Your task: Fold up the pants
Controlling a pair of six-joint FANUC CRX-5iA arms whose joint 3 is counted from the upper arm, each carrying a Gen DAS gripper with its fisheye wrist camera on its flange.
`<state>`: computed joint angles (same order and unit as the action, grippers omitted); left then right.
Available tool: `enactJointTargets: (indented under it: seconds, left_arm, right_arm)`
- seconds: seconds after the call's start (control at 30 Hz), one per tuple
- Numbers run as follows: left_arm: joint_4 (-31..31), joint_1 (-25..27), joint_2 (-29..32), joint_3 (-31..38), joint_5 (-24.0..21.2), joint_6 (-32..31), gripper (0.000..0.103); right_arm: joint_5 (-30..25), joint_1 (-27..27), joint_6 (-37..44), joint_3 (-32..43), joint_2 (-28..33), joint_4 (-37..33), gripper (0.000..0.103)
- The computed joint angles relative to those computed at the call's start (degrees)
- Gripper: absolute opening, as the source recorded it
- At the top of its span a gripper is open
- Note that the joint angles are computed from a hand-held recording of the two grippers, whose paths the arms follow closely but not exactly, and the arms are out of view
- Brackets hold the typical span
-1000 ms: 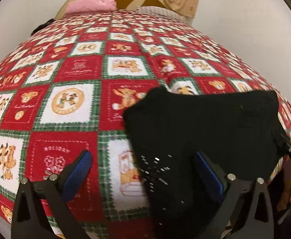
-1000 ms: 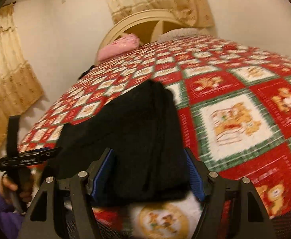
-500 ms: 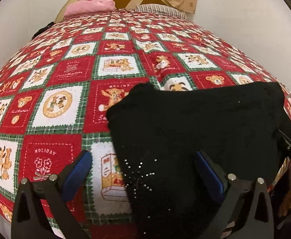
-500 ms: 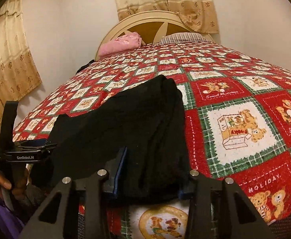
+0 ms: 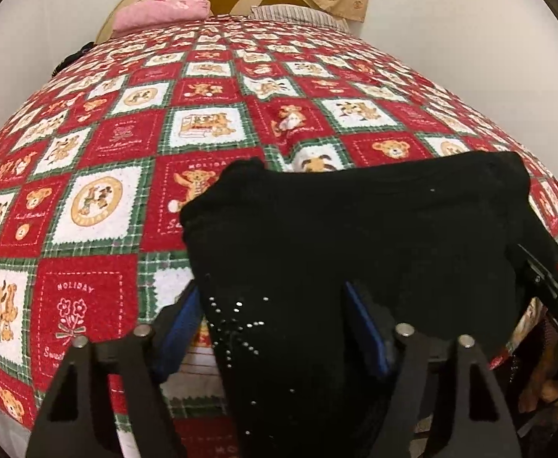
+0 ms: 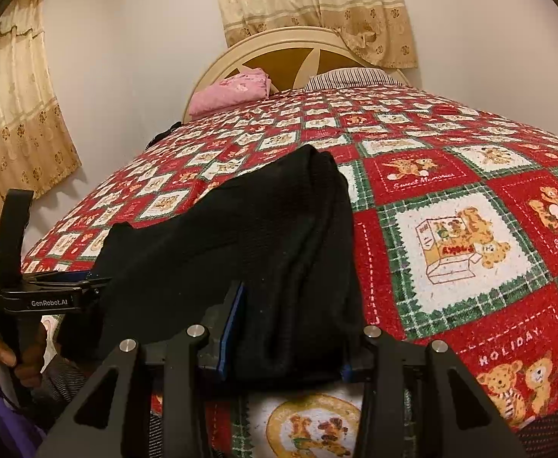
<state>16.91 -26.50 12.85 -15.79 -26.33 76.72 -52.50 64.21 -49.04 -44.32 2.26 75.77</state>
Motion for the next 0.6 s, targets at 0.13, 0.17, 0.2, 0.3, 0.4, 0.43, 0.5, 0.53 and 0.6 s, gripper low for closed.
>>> enactJointTargets:
  seconds: [0.13, 0.17, 0.2, 0.3, 0.4, 0.43, 0.5, 0.53, 0.6]
  left_arm:
    - [0.1, -0.6, -0.5, -0.6, 0.9, -1.6, 0.057]
    - [1.8, -0.7, -0.6, -1.1, 1.3, -3.4, 0.051]
    - [2.9, -0.7, -0.6, -1.4, 1.6, -4.6, 0.046]
    - [2.6, -0.9, -0.6, -1.2, 1.6, -4.8, 0.043]
    - [4.0, -0.7, -0.4, -1.3, 1.5, -5.7, 0.042]
    - [4.5, -0.6, -0.5, -1.5, 1.4, -6.1, 0.042]
    - [5.9, -0.4, -0.5, -1.8, 1.2, -6.7, 0.038]
    - [6.3, -0.4, -0.5, -1.9, 1.1, -7.0, 0.037]
    - [10.2, -0.1, -1.1, -3.4, 1.7, -9.7, 0.027]
  right_arm:
    - [-1.6, 0.8, 1.1, 1.0, 1.0, -1.3, 0.042]
    - [-1.9, 0.9, 1.1, 1.2, 1.1, -1.4, 0.042]
    - [-2.2, 1.0, 1.2, 1.3, 1.3, -1.6, 0.042]
    - [-2.8, 1.2, 1.4, 1.7, 1.7, -2.0, 0.042]
    - [-3.5, 1.4, 1.5, 2.1, 2.2, -2.3, 0.042]
    - [-3.8, 1.5, 1.7, 2.3, 2.4, -2.4, 0.042]
    - [-4.7, 1.8, 2.2, 2.7, 2.9, -2.8, 0.042]
    - [-5.2, 2.0, 2.6, 3.0, 3.2, -3.2, 0.042]
    - [-5.9, 2.3, 3.2, 3.4, 3.6, -3.6, 0.042]
